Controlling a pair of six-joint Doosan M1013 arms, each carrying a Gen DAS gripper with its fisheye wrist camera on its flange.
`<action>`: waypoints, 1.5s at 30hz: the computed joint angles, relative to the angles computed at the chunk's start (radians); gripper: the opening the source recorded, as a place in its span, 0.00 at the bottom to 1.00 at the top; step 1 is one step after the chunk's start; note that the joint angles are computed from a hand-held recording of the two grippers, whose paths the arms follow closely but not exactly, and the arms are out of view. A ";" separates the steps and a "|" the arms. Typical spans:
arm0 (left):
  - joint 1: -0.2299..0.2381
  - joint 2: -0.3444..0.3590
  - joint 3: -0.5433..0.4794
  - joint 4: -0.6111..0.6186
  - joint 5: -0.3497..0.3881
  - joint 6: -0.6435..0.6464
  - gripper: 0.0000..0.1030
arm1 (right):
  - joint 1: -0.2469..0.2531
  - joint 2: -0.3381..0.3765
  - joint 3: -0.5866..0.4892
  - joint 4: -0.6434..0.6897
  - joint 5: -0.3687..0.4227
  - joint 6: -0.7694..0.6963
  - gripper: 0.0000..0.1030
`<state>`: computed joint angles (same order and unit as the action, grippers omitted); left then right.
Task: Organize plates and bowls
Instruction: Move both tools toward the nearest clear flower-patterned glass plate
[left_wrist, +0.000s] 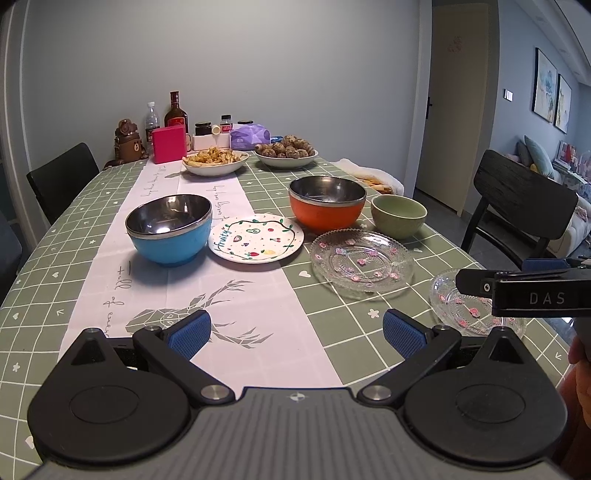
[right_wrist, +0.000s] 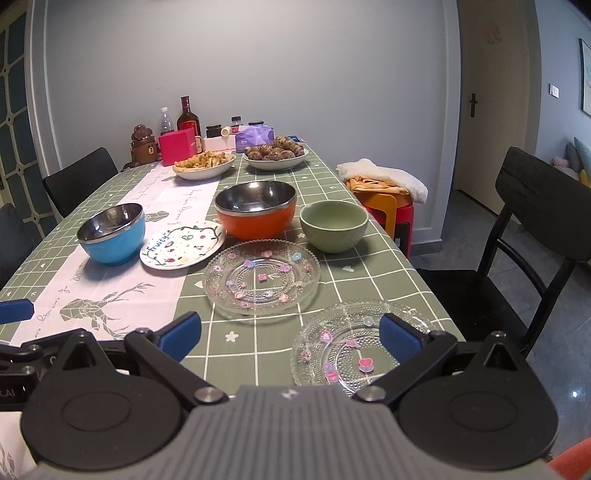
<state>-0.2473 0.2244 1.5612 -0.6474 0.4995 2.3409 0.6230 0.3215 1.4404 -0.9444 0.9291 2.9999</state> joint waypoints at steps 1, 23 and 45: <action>-0.001 0.000 0.000 0.004 0.001 -0.004 1.00 | 0.000 0.000 0.000 0.000 0.000 0.001 0.98; -0.003 0.001 -0.004 0.022 0.008 -0.020 1.00 | 0.002 0.001 0.000 -0.006 0.002 -0.004 0.98; -0.005 0.002 0.002 0.027 0.006 -0.017 1.00 | -0.007 -0.001 0.001 0.020 -0.009 0.001 0.98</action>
